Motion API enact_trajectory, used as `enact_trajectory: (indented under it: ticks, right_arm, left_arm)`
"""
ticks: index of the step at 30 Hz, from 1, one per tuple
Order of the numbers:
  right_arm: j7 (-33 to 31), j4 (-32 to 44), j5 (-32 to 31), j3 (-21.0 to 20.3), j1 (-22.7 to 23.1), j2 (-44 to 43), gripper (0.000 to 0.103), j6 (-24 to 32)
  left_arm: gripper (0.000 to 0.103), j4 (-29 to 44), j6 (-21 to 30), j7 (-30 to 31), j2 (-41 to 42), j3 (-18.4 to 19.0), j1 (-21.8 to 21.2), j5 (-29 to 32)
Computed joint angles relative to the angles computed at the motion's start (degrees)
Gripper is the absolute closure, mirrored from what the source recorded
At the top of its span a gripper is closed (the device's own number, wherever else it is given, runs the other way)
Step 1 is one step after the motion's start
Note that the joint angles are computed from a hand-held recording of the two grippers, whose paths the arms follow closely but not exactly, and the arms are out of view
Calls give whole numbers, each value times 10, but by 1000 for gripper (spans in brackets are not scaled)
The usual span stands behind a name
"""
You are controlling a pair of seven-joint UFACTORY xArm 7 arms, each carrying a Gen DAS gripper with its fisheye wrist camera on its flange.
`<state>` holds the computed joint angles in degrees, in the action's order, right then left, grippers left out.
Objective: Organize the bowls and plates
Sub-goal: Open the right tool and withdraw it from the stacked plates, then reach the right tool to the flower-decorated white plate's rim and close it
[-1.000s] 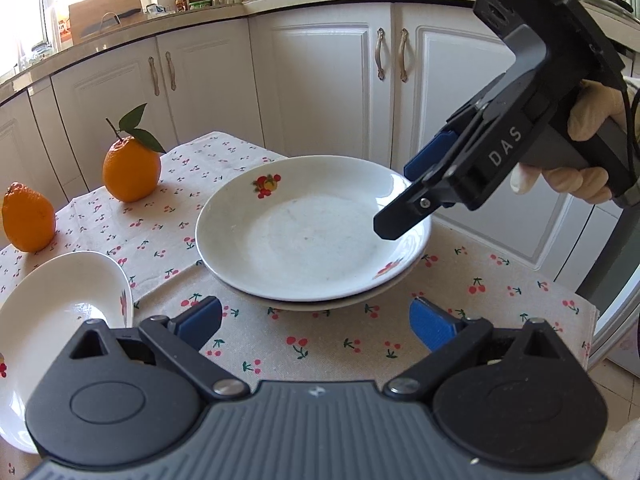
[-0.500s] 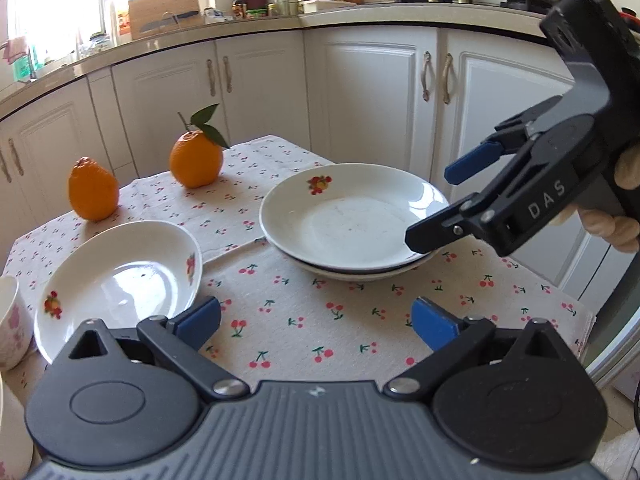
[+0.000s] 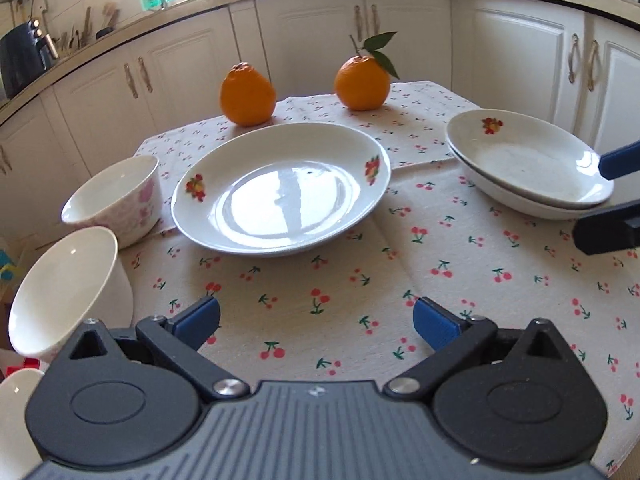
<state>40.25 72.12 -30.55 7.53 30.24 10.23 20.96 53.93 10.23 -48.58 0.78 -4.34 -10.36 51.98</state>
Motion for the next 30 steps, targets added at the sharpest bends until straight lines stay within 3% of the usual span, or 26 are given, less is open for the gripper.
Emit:
enact_trajectory:
  ticks: [5, 12, 14, 17, 25, 30]
  right_arm:
    - [-49, 16, 35, 9, -9, 9, 0, 6]
    - [-192, 71, 137, 28, -29, 43, 0, 28]
    - [-240, 95, 170, 35, -35, 58, 0, 38]
    - [-300, 135, 209, 39, -39, 84, 0, 57]
    - [-433, 288, 270, 43, -37, 179, 0, 127]
    - [-517, 438, 306, 46, -31, 268, 0, 200]
  left_arm:
    - [1, 10, -11, 1, 19, 8, 0, -35]
    - [0, 32, -19, 34, 49, 19, -9, -106]
    - [0, 42, -14, 17, 56, 35, -23, -93]
    - [0, 55, -9, 37, 66, 37, -27, -116]
    - [0, 75, -14, 14, 84, 67, -49, -99]
    - [0, 89, -10, -29, 94, 84, -63, -65]
